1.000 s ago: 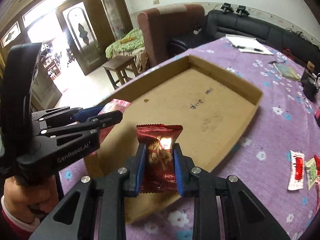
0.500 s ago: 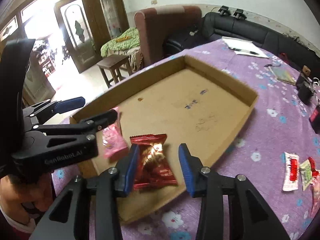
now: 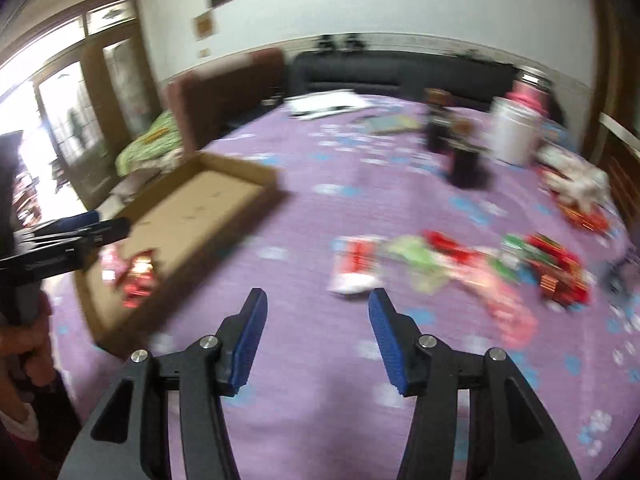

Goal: Organize snacks
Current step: 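Carry both snacks over the cardboard tray and open both tools to drop them, then grasp the white-red packet with the left tool while the right tool grasps another pink bar, then carry both snacks over the cardboard tray and release them inside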

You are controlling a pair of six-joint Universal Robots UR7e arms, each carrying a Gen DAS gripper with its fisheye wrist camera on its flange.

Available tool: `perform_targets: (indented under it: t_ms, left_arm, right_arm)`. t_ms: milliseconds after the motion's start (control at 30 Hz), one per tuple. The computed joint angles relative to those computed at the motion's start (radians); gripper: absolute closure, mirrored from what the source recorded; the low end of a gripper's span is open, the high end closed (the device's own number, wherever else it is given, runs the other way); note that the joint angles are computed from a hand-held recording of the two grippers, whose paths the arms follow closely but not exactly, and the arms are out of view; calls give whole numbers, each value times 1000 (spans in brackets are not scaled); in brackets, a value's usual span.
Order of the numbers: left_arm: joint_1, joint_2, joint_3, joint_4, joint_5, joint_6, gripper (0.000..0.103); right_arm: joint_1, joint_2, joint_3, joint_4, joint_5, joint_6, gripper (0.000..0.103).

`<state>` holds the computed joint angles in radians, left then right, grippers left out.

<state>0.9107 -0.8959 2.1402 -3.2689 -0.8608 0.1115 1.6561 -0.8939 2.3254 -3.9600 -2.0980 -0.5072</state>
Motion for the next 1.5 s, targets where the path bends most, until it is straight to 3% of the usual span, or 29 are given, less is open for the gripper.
perform_targets:
  t_ms: [167,300,467,867,1067,1167,1200,1233,1267,1500]
  left_arm:
    - [-61,96,-57,67,-74,-44,11]
    - [-90,195,-129,116,-76,-76,10]
    - [-79,286,-232,206,-83,-137,10]
    - [-72,425,-380,268,-19,-168,9]
    - [-77,463,-409,271,11,-158,10]
    - [-82,468,-406,244,23,-124,32]
    - [-82,466,-407,244,17,-117,43]
    - [-81,461,-406,247,8,-106,63]
    - [-80,455,-404,250,0,-98,73]
    - [-53,396,-354,238,-111,-88,78]
  right_arm:
    - [-119,-96,79,-56,43,-38,51]
    - [-196,-142,92,-55,101,-131,51]
    - [-281,-203,71,51,178,-189,50]
    - [-329,-185,-40,227,189,-219,50]
    - [-316,-169,-53,224,159,-237,53]
    - [-315,-168,-47,213,159,-226,70]
    - [-317,-174,-45,222,164,-217,71]
    - [-318,-178,-42,227,168,-206,73]
    - [-318,-181,-37,229,173,-196,74]
    - [-322,-210,10,218,229,-130,75]
